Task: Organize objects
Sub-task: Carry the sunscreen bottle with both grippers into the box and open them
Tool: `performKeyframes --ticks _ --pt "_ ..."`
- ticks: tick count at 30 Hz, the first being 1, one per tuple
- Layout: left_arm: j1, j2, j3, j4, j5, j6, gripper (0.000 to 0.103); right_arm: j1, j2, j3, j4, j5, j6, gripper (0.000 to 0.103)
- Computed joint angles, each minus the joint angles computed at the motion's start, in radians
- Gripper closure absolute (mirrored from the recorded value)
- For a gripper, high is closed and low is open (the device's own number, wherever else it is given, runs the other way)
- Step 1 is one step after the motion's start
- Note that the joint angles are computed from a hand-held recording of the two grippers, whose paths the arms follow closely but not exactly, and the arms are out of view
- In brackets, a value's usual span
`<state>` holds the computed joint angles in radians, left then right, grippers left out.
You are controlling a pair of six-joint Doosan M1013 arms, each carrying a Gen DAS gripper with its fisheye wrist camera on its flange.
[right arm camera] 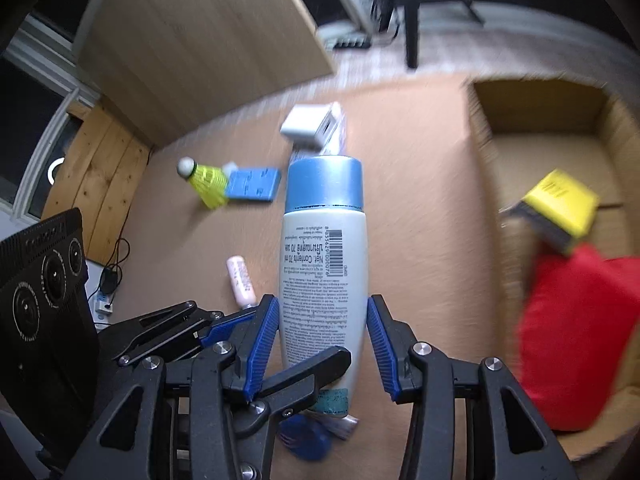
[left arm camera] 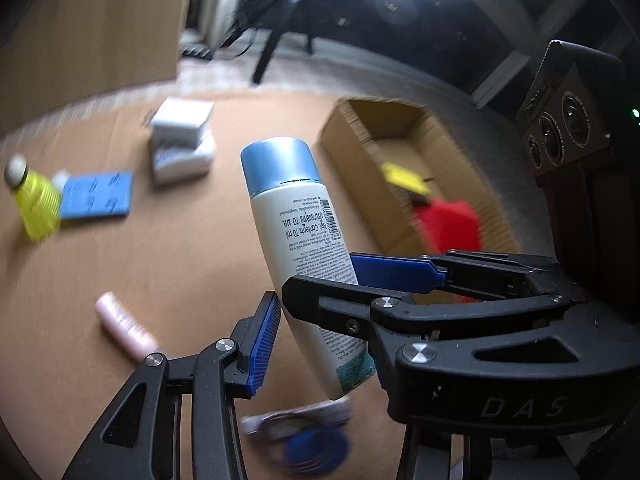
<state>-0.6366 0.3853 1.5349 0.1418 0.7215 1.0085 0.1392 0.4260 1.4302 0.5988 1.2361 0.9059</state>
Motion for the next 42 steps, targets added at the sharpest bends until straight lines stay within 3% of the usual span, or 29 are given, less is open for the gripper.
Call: performKeyframes --ticks 12,24,42 --pt "-0.075 0.136 -0.199 -0.062 0.018 0.109 0.057 -0.115 0.022 -0.062 -0.024 -0.029 0.031 0.061" --pt "-0.107 0.275 -0.359 -0.128 0.098 0.192 0.057 -0.162 0.072 -0.097 -0.079 -0.037 0.079 0.061" --pt "-0.100 0.284 -0.369 -0.181 0.110 0.241 0.056 -0.160 0.099 -0.123 -0.115 -0.031 0.116 0.057"
